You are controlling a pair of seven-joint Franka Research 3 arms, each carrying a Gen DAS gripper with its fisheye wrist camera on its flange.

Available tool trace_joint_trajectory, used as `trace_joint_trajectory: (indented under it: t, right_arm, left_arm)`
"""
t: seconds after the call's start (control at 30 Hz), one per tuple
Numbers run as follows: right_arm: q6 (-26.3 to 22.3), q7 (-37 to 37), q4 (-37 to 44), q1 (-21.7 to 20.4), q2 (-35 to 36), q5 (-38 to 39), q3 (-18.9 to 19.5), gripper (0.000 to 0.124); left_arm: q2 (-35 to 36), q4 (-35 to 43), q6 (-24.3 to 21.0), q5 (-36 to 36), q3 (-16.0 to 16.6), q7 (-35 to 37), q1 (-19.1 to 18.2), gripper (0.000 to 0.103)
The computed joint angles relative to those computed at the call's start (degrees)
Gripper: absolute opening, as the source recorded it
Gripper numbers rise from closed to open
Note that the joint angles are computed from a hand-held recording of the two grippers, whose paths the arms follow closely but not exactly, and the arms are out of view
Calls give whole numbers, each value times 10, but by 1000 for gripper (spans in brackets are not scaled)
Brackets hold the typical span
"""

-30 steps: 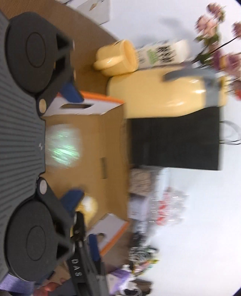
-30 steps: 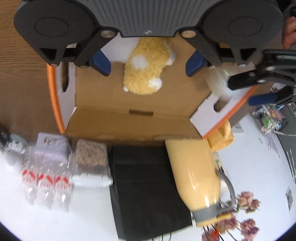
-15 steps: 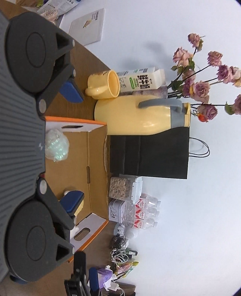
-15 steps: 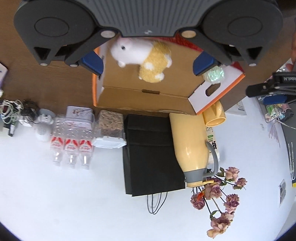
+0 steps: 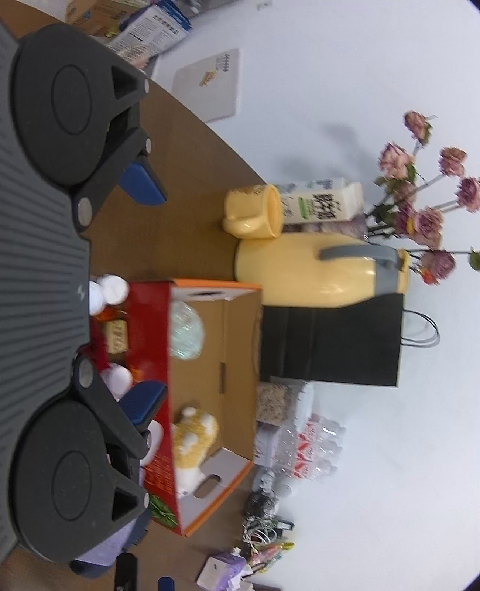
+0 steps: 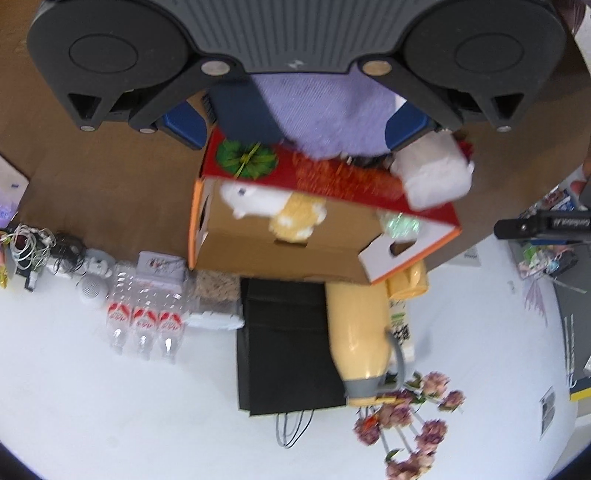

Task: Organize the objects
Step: 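Grasp the purple knit pouch with the right tool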

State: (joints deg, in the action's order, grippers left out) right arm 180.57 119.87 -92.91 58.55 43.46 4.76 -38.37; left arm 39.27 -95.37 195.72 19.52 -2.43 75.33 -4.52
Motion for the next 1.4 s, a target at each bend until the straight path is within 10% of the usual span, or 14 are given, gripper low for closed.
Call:
trace_joint_trajectory:
  t: [0.47, 0.8, 1.4]
  right_arm:
    - [-56, -33, 86, -116, 29, -39, 141, 103]
    - [-86, 3, 123, -124, 51, -111, 141, 101]
    - [-38, 15, 77, -131, 20, -113, 156, 39]
  left_arm:
    - [-14, -47, -17, -8, 5, 3, 5, 103]
    - [14, -11, -52, -13, 11, -7, 2, 103]
    - [38, 16, -67, 10, -45, -1, 48, 103]
